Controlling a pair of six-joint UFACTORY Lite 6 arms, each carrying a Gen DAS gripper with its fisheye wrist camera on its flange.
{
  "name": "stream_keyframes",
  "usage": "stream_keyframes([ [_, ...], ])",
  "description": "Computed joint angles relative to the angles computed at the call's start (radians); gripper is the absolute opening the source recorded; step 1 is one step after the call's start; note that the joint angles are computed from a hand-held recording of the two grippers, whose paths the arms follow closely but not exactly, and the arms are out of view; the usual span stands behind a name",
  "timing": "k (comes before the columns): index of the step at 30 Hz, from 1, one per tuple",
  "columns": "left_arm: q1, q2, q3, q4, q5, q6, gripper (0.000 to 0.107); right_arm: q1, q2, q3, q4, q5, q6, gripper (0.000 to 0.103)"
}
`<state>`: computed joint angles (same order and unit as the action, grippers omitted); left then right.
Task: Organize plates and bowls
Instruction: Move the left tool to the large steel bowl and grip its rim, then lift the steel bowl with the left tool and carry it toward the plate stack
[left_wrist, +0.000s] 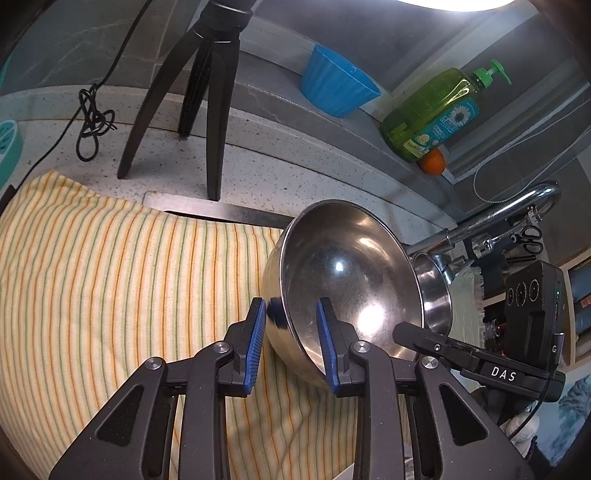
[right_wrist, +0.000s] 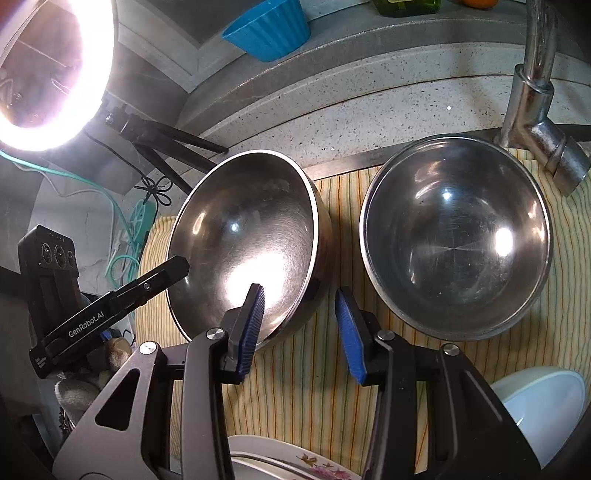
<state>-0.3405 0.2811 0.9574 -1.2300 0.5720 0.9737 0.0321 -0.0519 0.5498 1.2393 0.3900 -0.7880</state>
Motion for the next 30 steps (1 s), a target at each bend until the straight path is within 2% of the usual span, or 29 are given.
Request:
stream_keyframes([
  [4, -0.005, 0.015, 0.008, -0.006, -0.006, 0.009, 0.025, 0.013, 0.039, 0.019, 0.025, -0.010, -0.024, 0.041],
  [5, -0.005, 0.017, 0.009, -0.007, -0.006, 0.012, 0.024, 0.016, 0.048, 0.024, 0.025, -0.009, -0.026, 0.035],
  [16, -0.005, -0.001, -0.009, -0.006, -0.003, 0.025, 0.025, 0.037, 0.041, 0.028, -0.048, -0.035, 0.052, 0.032],
  [30, 0.074, -0.200, -0.200, -0.019, 0.040, 0.070, 0.025, 0.146, -0.102, -0.046, -0.174, -0.045, 0.228, 0.032],
])
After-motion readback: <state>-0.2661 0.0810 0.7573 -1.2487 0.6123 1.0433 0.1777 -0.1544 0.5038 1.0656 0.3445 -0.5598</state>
